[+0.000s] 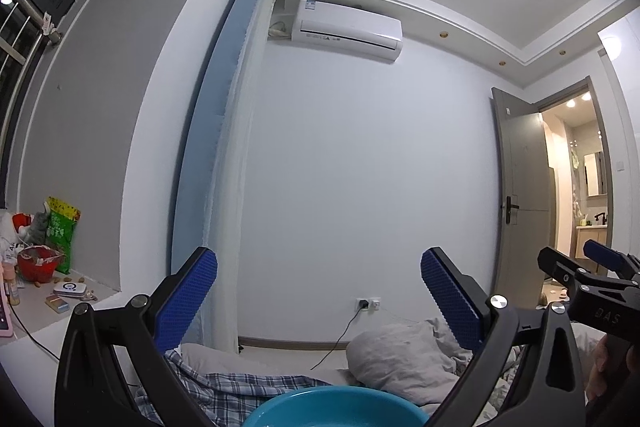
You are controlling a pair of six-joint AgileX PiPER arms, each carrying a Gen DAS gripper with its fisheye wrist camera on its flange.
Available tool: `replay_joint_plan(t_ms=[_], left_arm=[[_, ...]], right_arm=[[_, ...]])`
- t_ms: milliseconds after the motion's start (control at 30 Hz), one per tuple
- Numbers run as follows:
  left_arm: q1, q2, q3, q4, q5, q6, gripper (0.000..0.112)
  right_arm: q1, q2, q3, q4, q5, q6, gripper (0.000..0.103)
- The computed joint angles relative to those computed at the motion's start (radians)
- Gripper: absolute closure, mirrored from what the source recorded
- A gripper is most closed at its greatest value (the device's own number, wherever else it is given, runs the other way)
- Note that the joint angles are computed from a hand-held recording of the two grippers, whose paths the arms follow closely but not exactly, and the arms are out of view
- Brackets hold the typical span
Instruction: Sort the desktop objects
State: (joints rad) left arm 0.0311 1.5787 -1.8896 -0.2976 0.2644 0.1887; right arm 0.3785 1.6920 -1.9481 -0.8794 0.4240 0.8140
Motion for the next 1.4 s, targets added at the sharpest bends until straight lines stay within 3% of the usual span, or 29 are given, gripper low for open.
replay_joint_plan(t_ms=[167,300,933,1267,1400], left_arm=[[0.019,0.013,-0.029,-0.130,0.048,0.117,0.009],[0.008,0.013,-0.029,-0.033,0.041,0.035,0.009],[0.024,0.032,-0.063,-0.091,0.070,0.054,0.009],[0.010,0.058,-0.103,0.000,0.106,-0.019,0.009],[0.006,0.099,-0.168,0.045,0.161,-0.061,0.009]], right_arm=[[-0.010,0.003,-0.010,0.051,0.000,-0.041,0.001],[-0.010,0.002,-0.013,0.054,0.001,-0.041,0.001],[-0.018,0.020,-0.040,0.121,0.026,-0.111,0.001],[-0.014,0.026,-0.047,0.121,0.040,-0.121,0.001],[-0.017,0.039,-0.069,0.145,0.054,-0.145,0.001]])
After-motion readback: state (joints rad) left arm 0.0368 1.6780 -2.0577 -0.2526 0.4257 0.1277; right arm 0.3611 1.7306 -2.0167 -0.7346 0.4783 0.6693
